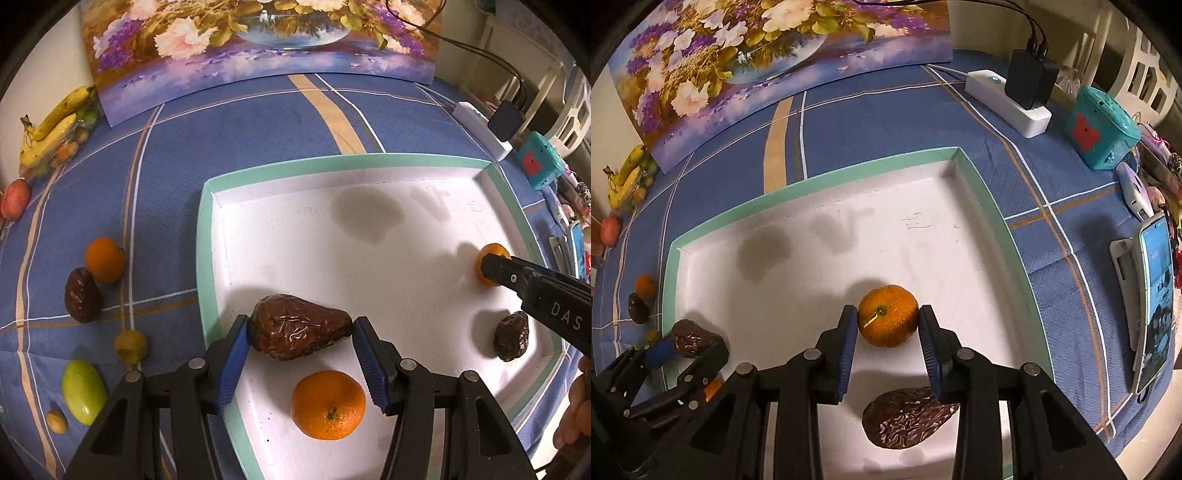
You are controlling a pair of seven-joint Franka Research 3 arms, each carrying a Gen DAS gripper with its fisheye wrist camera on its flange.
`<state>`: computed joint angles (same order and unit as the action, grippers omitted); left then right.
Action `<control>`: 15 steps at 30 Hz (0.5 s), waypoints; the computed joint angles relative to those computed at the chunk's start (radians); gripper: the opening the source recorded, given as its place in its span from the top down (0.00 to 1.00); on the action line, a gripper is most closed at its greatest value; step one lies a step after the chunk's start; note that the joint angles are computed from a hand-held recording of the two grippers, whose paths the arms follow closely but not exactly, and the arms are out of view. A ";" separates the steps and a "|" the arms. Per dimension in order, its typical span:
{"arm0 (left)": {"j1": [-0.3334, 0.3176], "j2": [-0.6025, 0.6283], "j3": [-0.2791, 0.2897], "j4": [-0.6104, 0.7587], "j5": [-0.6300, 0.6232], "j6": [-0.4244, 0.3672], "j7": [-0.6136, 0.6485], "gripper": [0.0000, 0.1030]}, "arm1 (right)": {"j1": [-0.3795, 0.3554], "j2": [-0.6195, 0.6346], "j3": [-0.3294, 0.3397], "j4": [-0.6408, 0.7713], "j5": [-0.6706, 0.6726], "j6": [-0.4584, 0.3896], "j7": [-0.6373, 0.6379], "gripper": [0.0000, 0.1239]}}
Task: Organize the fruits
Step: 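Open the left tool to drop the date while the right tool releases the orange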
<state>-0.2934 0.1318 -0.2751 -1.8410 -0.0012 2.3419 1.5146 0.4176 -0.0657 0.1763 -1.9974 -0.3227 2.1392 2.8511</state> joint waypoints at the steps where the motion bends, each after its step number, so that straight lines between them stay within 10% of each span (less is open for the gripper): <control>1: 0.000 -0.001 0.000 -0.001 -0.001 -0.001 0.001 0.42 | 0.001 0.001 0.001 0.001 -0.001 -0.001 0.005 0.71; 15: 0.008 -0.024 -0.001 0.017 -0.069 -0.032 0.018 0.34 | 0.009 -0.002 0.009 0.040 -0.034 -0.035 0.003 0.64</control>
<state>-0.2853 0.1078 -0.2762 -1.8240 -0.0697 2.3097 1.5330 0.4262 -0.0680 0.1849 -1.9573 -0.3569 2.1042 2.8537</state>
